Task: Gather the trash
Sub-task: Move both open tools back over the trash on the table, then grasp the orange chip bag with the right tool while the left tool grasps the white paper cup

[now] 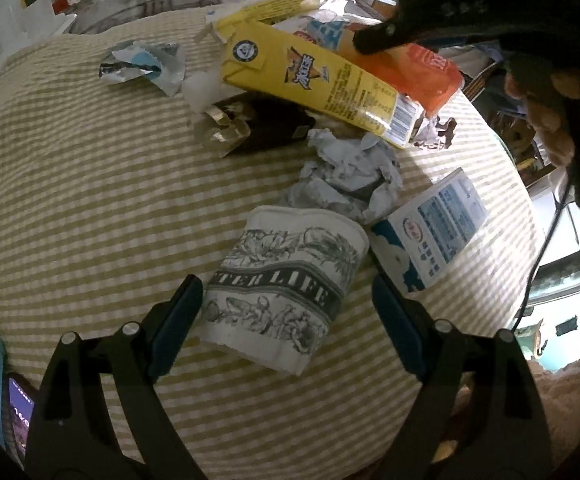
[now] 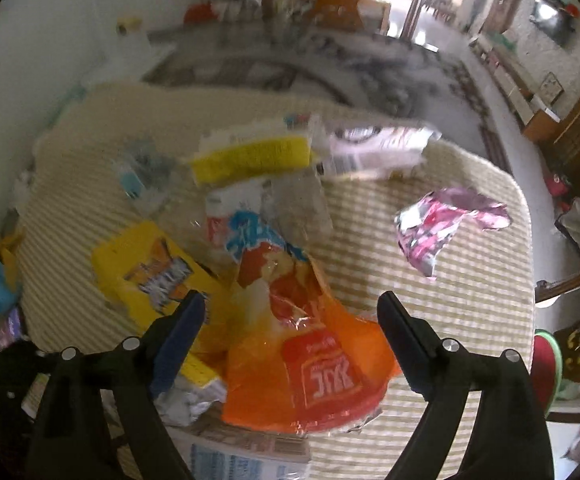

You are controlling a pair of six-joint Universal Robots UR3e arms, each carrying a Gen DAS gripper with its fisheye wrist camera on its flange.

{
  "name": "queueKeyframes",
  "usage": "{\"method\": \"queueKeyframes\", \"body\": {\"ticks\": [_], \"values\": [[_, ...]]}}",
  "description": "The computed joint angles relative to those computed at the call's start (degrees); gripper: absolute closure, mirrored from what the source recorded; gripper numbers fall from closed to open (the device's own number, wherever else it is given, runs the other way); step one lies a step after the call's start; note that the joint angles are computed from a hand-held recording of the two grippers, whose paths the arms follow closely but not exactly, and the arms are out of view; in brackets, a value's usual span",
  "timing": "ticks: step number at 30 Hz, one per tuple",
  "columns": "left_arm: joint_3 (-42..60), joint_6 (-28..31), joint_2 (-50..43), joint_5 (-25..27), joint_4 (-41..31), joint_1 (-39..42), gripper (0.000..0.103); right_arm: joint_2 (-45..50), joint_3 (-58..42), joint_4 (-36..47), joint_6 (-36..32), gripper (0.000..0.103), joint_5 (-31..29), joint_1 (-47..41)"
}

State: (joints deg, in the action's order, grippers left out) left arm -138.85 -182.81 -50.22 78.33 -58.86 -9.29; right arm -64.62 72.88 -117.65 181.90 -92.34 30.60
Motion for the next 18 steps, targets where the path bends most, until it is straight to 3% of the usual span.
{"method": "queueKeyframes", "body": {"ticks": [3,7,18], "values": [[-1.12,0.63,3.72,-0.51,-3.01,1.43,0.021,0.05,1.71,-0.82,-0.78,0.021,-0.45,-0.25],[-1.66,0.8,4.55,-0.91,-4.14,2.18,0.033,-1.49,4.61,-2.78,-1.49,0.05,1.51,-1.5],[-0.47,1.46,9.68,-1.1,-6.73,6.4,0.034,-14.12,18.19,-13.13,3.97,0.056,5.5,-2.93]]}}
